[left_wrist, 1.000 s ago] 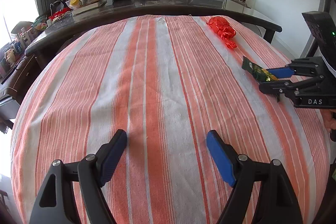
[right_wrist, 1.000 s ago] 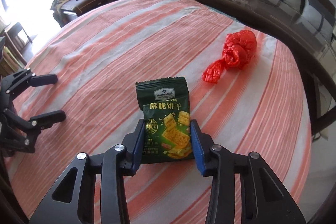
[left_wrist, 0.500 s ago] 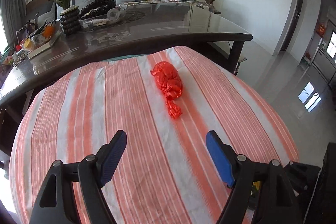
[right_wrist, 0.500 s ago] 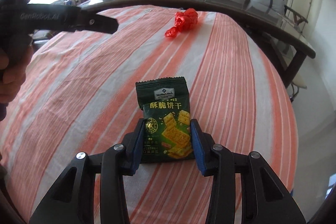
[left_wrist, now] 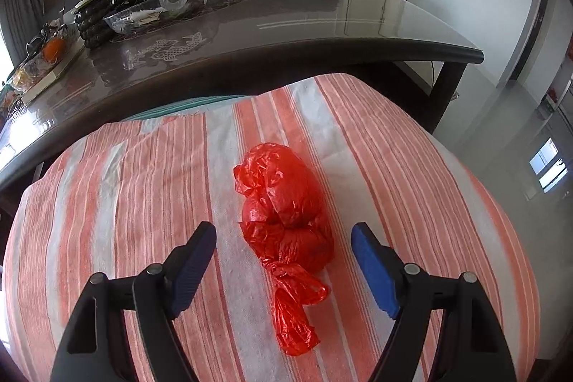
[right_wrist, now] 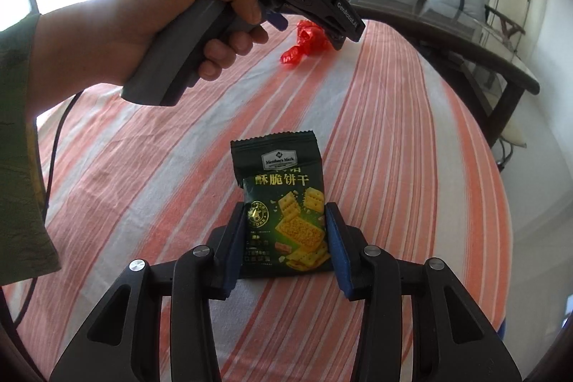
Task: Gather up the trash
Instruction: 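Grasp the green cracker snack bag with the right tool and lift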
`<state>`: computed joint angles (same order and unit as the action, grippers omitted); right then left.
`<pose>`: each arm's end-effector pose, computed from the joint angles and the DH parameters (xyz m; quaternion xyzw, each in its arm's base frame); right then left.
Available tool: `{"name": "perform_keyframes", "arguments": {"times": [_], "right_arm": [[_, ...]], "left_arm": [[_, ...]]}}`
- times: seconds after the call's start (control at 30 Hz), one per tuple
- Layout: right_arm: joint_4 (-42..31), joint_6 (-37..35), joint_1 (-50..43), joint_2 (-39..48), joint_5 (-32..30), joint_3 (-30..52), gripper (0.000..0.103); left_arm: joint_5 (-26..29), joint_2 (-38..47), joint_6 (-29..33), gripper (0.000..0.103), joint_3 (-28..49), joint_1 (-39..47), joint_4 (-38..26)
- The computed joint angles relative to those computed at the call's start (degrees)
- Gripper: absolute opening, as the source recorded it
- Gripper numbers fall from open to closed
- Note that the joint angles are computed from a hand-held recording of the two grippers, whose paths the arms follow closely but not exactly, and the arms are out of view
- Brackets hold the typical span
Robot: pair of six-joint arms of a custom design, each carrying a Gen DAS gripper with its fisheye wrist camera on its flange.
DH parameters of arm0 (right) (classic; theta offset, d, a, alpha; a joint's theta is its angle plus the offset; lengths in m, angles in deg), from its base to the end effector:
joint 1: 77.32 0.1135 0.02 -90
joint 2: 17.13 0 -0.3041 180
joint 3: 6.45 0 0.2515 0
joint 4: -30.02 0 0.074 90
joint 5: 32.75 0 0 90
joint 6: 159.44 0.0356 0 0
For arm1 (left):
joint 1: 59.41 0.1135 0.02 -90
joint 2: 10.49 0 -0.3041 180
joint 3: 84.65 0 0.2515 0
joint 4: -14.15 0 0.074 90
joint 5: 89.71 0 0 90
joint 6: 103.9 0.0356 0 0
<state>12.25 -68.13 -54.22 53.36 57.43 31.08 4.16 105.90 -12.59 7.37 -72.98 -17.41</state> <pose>0.1829 0.0779 0.1785 -0.1775 0.9250 0.0696 0.3287 0.4326 -0.1069 0.1914 0.1335 0.9463 -0.0634 0.2877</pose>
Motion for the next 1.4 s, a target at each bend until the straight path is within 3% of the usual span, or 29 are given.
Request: {"name": "perform_keyframes", "arguments": {"times": [0.03, 0.07, 0.3, 0.47, 0.57, 0.7, 0.77, 0.8, 0.83, 0.87, 1.0, 1.07, 1.4], "right_arm": [[0.0, 0.08, 0.19, -0.04, 0.19, -0.04, 0.044], [0.06, 0.08, 0.25, -0.02, 0.28, -0.09, 0.044], [0.17, -0.05, -0.99, -0.36, -1.61, -0.3, 0.044], [-0.15, 1.09, -3.28, -1.52, -4.37, -0.67, 0.043], [-2.51, 5.18, 2.48, -4.87, 0.81, -1.91, 0.043], [-2.68, 11.36, 12.5, -5.46, 5.98, -2.26, 0.044], [-1.67, 14.5, 14.41, -4.79, 7.69, -2.15, 0.049], [-1.18, 14.9, 14.35, -4.11, 7.73, -2.09, 0.054], [-1.31, 14.97, 14.63, -3.49, 8.21, -1.77, 0.065], [-1.69, 14.42, 14.84, -2.92, 8.61, -1.47, 0.075], [-3.19, 10.59, 15.61, -2.24, 9.37, -1.35, 0.083], [-2.14, 10.02, 14.44, -2.82, 7.84, -2.27, 0.087], [-2.11, 11.41, 16.37, -1.54, 9.71, -1.74, 0.094]], "left_arm": [[1.68, -0.47, -0.33, 0.047, -0.98, 0.7, 1.15], [2.81, -0.49, -0.33, 0.044, -1.12, 1.29, 0.6], [4.44, -14.39, 5.4, 0.042, -17.06, 7.25, 3.19], [8.56, -32.9, 14.67, 0.042, -33.87, 17.6, -1.59], [13.91, -44.53, 21.61, 0.043, -41.39, 26.22, -7.5], [21.69, -53.95, 27.14, 0.048, -46.25, 36.43, -13.94], [21.33, -56.92, 27.71, 0.061, -48.29, 37.68, -13.46], [20.6, -57.49, 27.39, 0.077, -49.15, 37.48, -12.42], [19.68, -57.71, 26.44, 0.084, -50.03, 36.94, -11.02], [19.2, -57.66, 25.79, 0.084, -50.85, 36.59, -9.96], [15.9, -53.33, 24.12, 0.084, -53.57, 33.7, -5.03], [13.95, -55.4, 22.92, 0.086, -56.85, 32.05, -0.23], [13.28, -54.78, 21.92, 0.09, -57.38, 31.72, 1.3]]}}
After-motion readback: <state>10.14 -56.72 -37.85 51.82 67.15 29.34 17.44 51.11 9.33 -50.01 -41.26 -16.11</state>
